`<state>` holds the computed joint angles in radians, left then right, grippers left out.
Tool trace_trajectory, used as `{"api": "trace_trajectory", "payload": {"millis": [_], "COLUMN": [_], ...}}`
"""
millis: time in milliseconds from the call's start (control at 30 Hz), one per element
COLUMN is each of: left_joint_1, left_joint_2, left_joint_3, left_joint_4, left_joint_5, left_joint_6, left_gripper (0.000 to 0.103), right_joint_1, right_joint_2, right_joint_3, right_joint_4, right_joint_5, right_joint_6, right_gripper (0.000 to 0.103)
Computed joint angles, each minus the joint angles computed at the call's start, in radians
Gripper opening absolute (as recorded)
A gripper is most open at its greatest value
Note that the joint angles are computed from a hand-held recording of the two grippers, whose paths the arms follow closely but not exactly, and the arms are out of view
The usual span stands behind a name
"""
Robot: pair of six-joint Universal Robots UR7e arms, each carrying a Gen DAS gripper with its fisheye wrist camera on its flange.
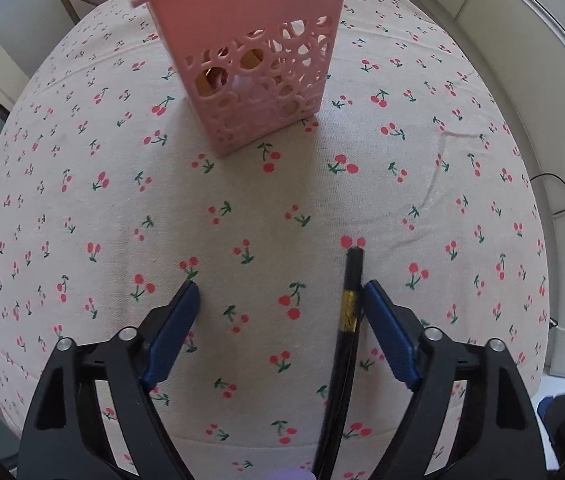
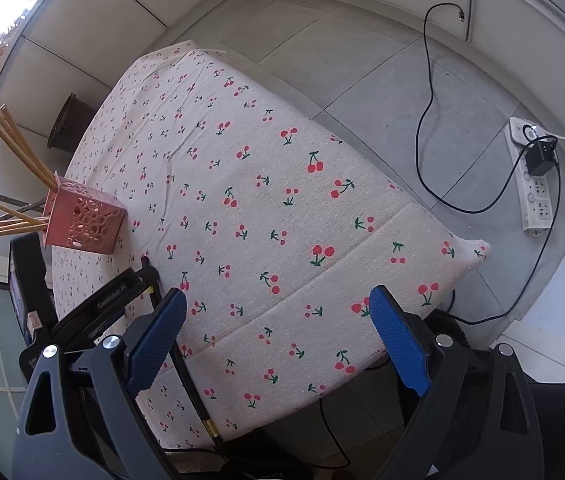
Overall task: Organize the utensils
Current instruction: 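Withdraw both grippers from the basket toward the black chopstick on the cloth, then lower the left gripper onto the black chopstick and close on it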
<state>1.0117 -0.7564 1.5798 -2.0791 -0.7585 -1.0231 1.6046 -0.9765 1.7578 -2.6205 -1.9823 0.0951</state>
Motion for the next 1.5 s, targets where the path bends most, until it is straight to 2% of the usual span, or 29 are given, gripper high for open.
{"api": "trace_trajectory", "payload": {"millis": [133,233,433,567,667,800,900,1000,1100,1267,1367,1433,1500], "left_joint_1": [0.012,0.029,0.020,0.023,0.019,0.020,0.019,0.002,0.002,0.000,-0.008,-0.019,-0.028], "left_joint_2": [-0.088,-0.112,-0.077,-0.095,-0.094,-0.104,-0.089,-0.043,-0.034,-0.022,-0.029,-0.066,-0.099], "left_joint_3": [0.112,0.133,0.072,0.105,0.078,0.082,0.060,0.020,0.015,0.015,0.048,0.096,0.134], "left_joint_4": [-0.148,-0.216,-0.035,-0.127,-0.068,-0.085,-0.060,0.001,0.000,0.007,-0.021,-0.024,-0.016], "left_joint_5": [-0.063,-0.096,0.008,-0.002,0.007,-0.007,-0.014,0.021,0.019,0.040,0.055,0.056,0.055], "left_joint_6": [0.024,0.006,-0.052,-0.021,-0.051,-0.025,-0.027,-0.049,-0.046,-0.020,0.010,0.013,0.006], "left_gripper": [0.079,0.080,0.077,0.076,0.072,0.063,0.061,0.061,0.060,0.044,0.031,0.014,0.009], "right_joint_1": [0.006,0.009,0.003,0.008,0.014,0.013,0.014,0.016,0.017,0.021,0.030,0.038,0.047], "right_joint_2": [0.007,0.008,0.010,0.014,0.018,0.017,0.020,0.020,0.022,0.030,0.039,0.049,0.064], "right_joint_3": [0.002,0.007,0.002,0.002,0.002,0.003,0.002,0.002,0.002,-0.004,-0.004,-0.007,-0.016], "right_joint_4": [-0.007,-0.016,-0.001,-0.002,0.000,0.003,0.004,0.006,0.003,0.020,0.012,0.010,0.018], "right_joint_5": [-0.014,-0.027,-0.031,-0.021,-0.025,-0.028,-0.037,-0.040,-0.043,-0.045,-0.061,-0.075,-0.084], "right_joint_6": [-0.010,-0.017,0.000,-0.015,-0.029,-0.027,-0.028,-0.034,-0.037,-0.043,-0.058,-0.066,-0.071], "right_gripper": [0.090,0.090,0.090,0.090,0.090,0.090,0.090,0.090,0.090,0.090,0.090,0.090,0.090]}}
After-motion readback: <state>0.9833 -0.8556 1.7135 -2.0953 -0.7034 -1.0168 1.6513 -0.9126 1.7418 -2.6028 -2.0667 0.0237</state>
